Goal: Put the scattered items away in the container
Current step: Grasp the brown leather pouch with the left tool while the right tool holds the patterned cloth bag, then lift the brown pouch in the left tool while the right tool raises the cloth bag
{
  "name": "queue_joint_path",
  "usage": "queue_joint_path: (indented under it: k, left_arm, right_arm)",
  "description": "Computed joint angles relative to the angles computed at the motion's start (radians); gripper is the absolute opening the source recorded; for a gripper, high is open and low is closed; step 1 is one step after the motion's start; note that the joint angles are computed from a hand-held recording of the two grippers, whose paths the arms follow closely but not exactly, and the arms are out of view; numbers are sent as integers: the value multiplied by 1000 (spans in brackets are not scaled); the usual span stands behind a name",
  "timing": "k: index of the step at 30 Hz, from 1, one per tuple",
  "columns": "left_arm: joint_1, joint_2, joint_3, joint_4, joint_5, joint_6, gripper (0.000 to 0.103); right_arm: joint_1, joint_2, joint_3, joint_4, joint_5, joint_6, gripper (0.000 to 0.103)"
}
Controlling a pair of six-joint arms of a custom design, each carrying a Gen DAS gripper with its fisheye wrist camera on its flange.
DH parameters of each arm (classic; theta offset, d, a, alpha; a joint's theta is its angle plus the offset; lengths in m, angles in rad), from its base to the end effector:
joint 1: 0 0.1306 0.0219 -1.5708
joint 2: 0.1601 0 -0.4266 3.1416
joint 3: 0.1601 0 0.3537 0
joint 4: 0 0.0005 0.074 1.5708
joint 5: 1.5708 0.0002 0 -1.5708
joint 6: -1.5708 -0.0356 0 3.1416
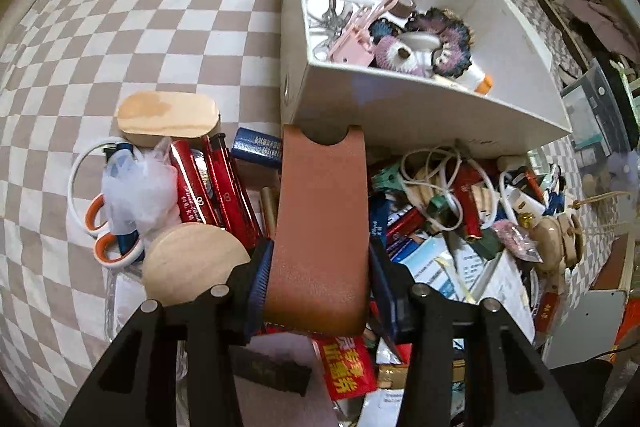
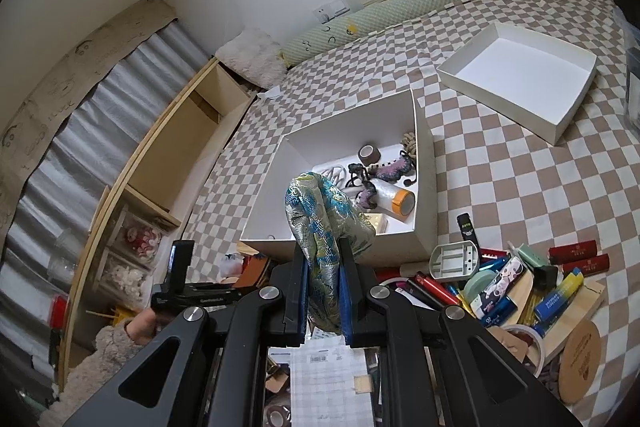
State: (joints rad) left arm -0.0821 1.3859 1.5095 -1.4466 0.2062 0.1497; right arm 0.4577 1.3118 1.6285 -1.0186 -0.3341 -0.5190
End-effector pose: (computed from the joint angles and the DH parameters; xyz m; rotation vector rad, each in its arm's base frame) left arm 0.3869 -0.0397 0.4951 -0.0606 2.9001 -0.3399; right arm 0.3521 0.1859 0.5956 -0.1131 2.3840 0.8723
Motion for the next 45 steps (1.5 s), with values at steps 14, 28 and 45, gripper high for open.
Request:
queue_joint_path:
  k: [14,28,45]
  left_arm:
    - [-22,-72,45,-31,23,1,46]
    - [-105,-101,118,-29,15,18,46]
    - [-204,-95,244,2,-16,55,46]
  right_arm:
    - [24,-8,9,6,12,4,14]
    - [78,-13,24,9,35,13,14]
    - [143,10,101,23,66,42,14]
